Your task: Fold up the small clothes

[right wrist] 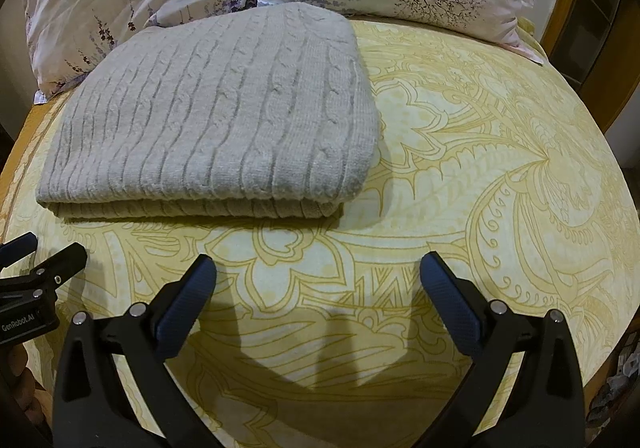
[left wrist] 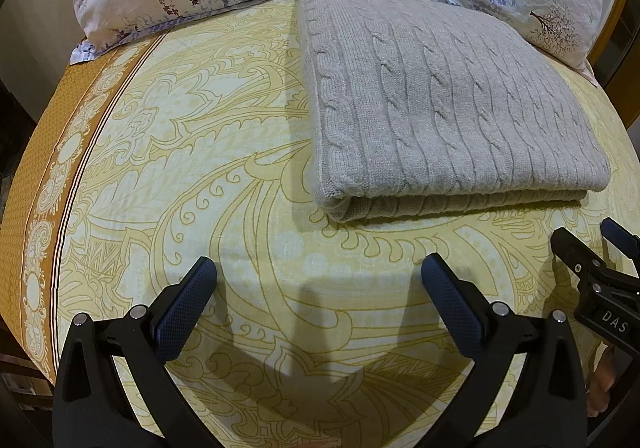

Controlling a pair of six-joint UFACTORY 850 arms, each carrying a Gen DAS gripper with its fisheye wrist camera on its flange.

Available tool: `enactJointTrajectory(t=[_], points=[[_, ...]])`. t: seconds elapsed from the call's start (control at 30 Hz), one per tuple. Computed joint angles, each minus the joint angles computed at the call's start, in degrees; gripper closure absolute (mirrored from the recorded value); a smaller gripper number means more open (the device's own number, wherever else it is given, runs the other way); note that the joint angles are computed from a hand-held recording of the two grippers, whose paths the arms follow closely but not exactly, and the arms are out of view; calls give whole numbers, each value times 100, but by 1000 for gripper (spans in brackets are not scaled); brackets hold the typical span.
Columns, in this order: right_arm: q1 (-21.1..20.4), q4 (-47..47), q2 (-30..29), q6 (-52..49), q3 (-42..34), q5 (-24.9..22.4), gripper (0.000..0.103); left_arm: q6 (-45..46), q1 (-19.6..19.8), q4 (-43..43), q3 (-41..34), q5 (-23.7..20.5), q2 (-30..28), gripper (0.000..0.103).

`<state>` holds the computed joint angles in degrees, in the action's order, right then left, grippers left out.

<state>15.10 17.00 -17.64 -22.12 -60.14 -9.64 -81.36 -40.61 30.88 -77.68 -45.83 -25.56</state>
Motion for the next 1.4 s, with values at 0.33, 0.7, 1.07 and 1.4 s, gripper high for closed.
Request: enactJointTrajectory(t=[0.33,0.7,1.07,1.4], points=[[-5,44,-2,-60,-3,-5,2,-6,0,3,-7,-2,-6,1],[-11,86,-1,-116,-3,-11,2,5,4,-5,-20,-7,-13,1],[-14,109,-2,-147,-5,-16,2,17,6,-8,-18,-4,-11,1],[-18,130,-1,-179,-7,-23,2,24,7,-15,-26,-8,-15,1]])
